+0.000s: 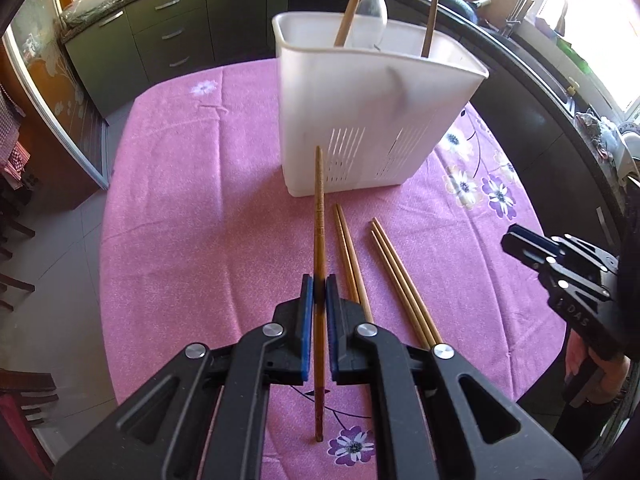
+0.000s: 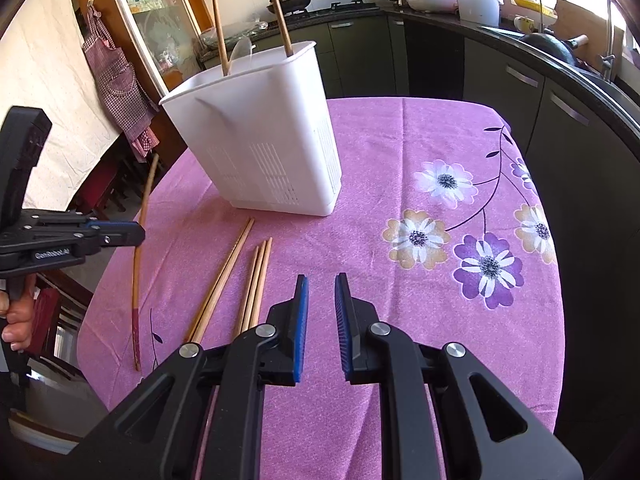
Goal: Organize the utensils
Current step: 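Lift the chopstick upright with the left tool while the right tool grasps another chopstick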
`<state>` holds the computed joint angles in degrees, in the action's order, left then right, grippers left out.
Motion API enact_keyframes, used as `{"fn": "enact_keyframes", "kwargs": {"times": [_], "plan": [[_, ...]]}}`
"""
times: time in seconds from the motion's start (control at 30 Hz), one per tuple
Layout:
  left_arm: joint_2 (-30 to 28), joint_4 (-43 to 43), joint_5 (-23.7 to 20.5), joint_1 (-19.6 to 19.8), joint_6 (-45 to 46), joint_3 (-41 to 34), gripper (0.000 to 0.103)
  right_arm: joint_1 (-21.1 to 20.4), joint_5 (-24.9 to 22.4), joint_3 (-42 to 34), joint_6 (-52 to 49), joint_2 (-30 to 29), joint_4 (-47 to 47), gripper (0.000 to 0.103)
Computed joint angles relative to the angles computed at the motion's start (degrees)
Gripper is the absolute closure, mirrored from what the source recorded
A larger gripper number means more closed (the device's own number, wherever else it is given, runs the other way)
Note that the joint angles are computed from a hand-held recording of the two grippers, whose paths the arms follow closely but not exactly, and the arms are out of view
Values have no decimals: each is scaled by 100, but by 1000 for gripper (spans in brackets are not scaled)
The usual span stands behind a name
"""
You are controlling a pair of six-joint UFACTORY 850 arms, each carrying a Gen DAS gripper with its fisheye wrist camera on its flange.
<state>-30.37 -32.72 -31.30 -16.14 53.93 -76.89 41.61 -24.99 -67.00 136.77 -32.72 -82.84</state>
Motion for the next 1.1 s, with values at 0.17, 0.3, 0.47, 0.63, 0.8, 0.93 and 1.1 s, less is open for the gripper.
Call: {"fn": "enact_keyframes", "kwargs": {"times": [0.17, 0.3, 0.47, 0.63, 0.8, 0.93, 1.1], "plan": [[342, -666, 83, 255, 787, 304, 96, -54, 161, -386, -970, -303, 741, 82], [518, -982, 26, 387, 1164, 441, 96, -95, 189, -675, -1665, -508, 1288, 82], [673, -1406, 51, 472, 1682, 614, 96, -192, 324, -1135, -2961, -850, 2370, 82], [790, -1654, 78, 517, 2030, 756, 96, -262, 439, -1531, -4216, -1163, 3480, 82], [819, -1727, 41, 548, 2177, 797, 96, -277, 324, -1838, -5061, -1373, 4209, 83], [821, -1765, 11, 567, 2230, 797, 96, -273, 206, -2005, -5447, -1488, 4527, 85], [816, -1799, 4, 586, 2278, 797, 96, -230, -22, -2214, -5738, -1620, 4747, 87]]}}
